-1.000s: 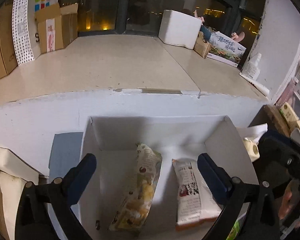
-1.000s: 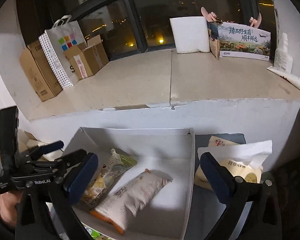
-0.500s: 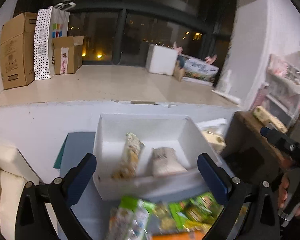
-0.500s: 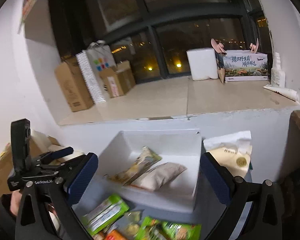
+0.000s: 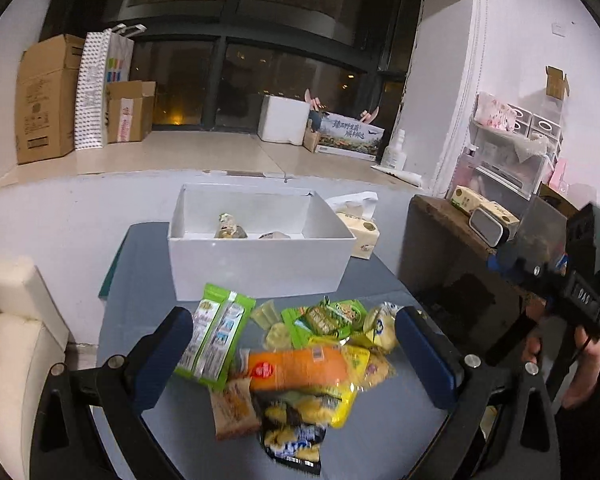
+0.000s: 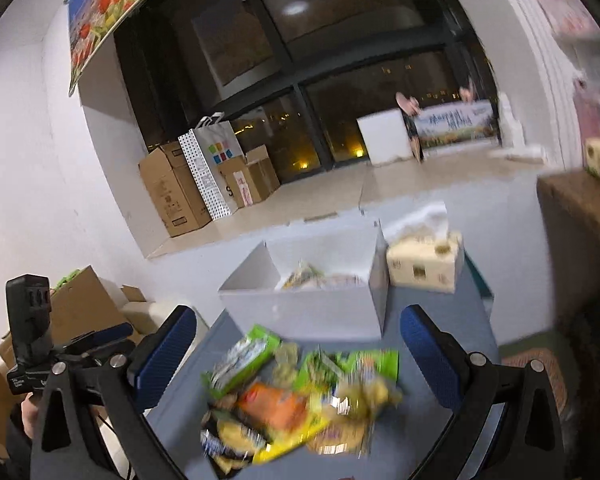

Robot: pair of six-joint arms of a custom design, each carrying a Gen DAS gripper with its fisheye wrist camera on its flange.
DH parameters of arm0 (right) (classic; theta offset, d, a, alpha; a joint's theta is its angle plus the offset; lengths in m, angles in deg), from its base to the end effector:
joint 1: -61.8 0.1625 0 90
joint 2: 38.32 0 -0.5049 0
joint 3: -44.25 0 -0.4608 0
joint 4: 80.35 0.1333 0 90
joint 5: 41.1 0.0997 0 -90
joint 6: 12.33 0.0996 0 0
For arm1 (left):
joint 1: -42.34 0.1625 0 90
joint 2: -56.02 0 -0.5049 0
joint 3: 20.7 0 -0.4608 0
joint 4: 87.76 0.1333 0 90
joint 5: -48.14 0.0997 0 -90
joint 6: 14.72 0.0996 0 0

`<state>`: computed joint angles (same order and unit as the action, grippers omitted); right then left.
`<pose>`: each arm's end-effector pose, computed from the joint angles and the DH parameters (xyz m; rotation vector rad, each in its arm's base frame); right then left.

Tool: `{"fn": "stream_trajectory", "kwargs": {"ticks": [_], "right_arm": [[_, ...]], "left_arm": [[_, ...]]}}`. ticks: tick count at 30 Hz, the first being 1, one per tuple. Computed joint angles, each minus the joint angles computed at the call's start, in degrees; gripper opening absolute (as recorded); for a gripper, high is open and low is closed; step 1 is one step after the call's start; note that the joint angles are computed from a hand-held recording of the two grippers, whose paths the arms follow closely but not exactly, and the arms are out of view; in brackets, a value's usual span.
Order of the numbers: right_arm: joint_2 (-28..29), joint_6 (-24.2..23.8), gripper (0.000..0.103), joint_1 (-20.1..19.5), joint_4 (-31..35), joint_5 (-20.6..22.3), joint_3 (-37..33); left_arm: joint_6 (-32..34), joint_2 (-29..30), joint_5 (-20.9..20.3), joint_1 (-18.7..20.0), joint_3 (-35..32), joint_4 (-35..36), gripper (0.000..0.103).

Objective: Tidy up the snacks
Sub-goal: 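Grasp the yellow chip bag from the pile with the right tool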

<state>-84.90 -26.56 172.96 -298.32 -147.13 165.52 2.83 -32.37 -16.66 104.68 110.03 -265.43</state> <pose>0.3171 -0.5261 0.1075 0.6201 -2.5525 1.3343 -0.0714 -0.5147 0.3644 0.7641 2.4575 -1.1164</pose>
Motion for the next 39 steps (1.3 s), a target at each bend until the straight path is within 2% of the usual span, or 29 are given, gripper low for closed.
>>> {"fn": "stream_trajectory", "kwargs": {"ticks": [3, 6, 8, 13, 17, 19, 22, 26, 28, 29, 30, 31, 33, 36, 39], "right_arm": [[0.11, 2.63, 0.103, -1.51, -2.65, 0.15, 3.16], [0.73, 3.21, 0.103, -2.75, -2.16, -0.91, 4.1], [1.79, 3.44, 0.103, -3.52, -2.42, -2.03, 4.1], [4.35, 4.73, 0.103, -4.83, 1.9, -4.57, 1.65], [6.56, 3.56, 0.103, -5.21, 6.4, -7.37, -1.9], [7.4, 4.28, 0.103, -5.69, 8.28, -7.21, -3.44], [8.34, 9.19, 0.103, -6.7, 11.75, -5.92, -5.82], [9.14, 18.0, 0.103, -8.46, 16.68, -1.9, -8.76], [10.17, 18.83, 0.103, -8.37, 17.62, -2.59, -10.46], [10.64, 18.88, 0.1, -8.29, 17.08, -3.1, -10.92], [10.89, 19.42, 0.092, -8.09, 17.55, -4.46, -11.43], [11.01, 19.85, 0.055, -8.04, 18.37, -5.68, -11.84], [10.51, 20.2, 0.056, -8.83, 18.3, -3.47, -11.3], [9.85, 18.13, 0.055, -8.62, 15.45, -4.58, -9.78], [8.23, 16.39, 0.054, -8.81, 12.66, -2.22, -7.44]], "left_arm": [[-1.96, -1.62, 0.69, -0.46, 2.94, -2.12, 0.103], [-2.39, -2.44, -0.8, -0.14, 4.31, -0.66, 0.103], [-1.98, -2.22, 0.94, -0.65, 5.18, -1.6, 0.103], [-2.47, -1.53, 0.95, -0.39, 5.63, -1.4, 0.103], [-2.77, -0.77, 0.3, 0.47, 5.39, -0.73, 0.103], [-2.93, -0.41, -0.07, 0.91, 5.27, -0.66, 0.103], [-3.07, 0.05, -0.76, 1.68, 5.03, -0.92, 0.103], [-3.13, 0.6, -0.27, 2.31, 4.61, -0.88, 0.103], [-3.16, 0.77, -0.7, 2.84, 4.34, -0.8, 0.103], [-3.16, 0.83, -0.73, 3.02, 4.23, -0.75, 0.103], [-3.1, 0.95, -0.7, 3.22, 4.12, -0.83, 0.103], [-3.14, 1.05, -0.57, 3.33, 4.05, -0.89, 0.103], [-3.35, 1.26, -0.47, 3.7, 3.83, -0.79, 0.103], [-3.27, 1.52, -0.64, 4.21, 3.47, -0.71, 0.103], [-2.46, 2.09, -1.08, 4.62, 2.84, -0.85, 0.103]]}}
